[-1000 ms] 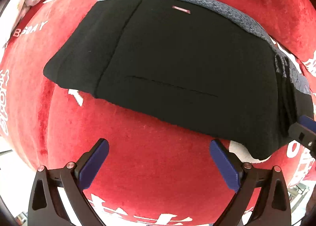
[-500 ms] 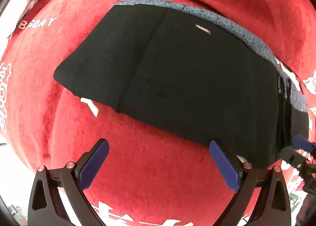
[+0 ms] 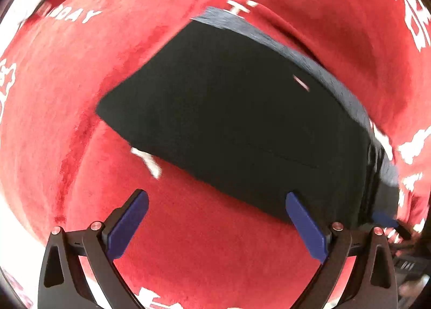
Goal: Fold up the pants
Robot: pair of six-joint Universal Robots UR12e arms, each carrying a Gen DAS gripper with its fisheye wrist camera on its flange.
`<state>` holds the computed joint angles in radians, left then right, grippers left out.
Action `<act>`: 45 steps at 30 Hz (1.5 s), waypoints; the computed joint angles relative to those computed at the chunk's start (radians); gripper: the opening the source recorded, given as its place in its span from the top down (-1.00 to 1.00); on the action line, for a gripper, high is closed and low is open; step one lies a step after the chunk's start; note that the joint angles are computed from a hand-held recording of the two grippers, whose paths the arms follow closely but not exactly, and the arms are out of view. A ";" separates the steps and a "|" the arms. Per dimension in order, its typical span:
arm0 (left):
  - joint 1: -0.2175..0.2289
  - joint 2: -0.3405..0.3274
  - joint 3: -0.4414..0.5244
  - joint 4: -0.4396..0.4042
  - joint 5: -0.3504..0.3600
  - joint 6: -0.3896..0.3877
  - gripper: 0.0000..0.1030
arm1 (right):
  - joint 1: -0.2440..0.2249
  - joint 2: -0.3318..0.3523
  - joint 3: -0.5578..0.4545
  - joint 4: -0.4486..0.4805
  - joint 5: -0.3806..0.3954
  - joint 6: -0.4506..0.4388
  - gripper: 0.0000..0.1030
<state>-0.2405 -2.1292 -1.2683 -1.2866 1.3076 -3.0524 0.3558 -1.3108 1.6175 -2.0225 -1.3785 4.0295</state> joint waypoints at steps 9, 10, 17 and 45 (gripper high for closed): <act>0.079 -0.029 -0.025 0.074 -0.260 -0.141 -0.98 | -0.004 0.006 -0.002 0.001 0.007 -0.025 -0.92; 0.070 -0.019 -0.054 0.118 -0.267 -0.156 -0.98 | -0.003 0.007 -0.004 0.003 0.005 -0.027 -0.92; 0.077 -0.033 -0.050 0.150 -0.377 -0.175 -0.98 | 0.006 0.016 -0.013 0.010 -0.018 -0.047 -0.94; -0.164 0.003 -0.182 0.721 0.383 0.453 0.22 | -0.107 0.286 -0.410 -0.026 0.395 -0.275 -0.94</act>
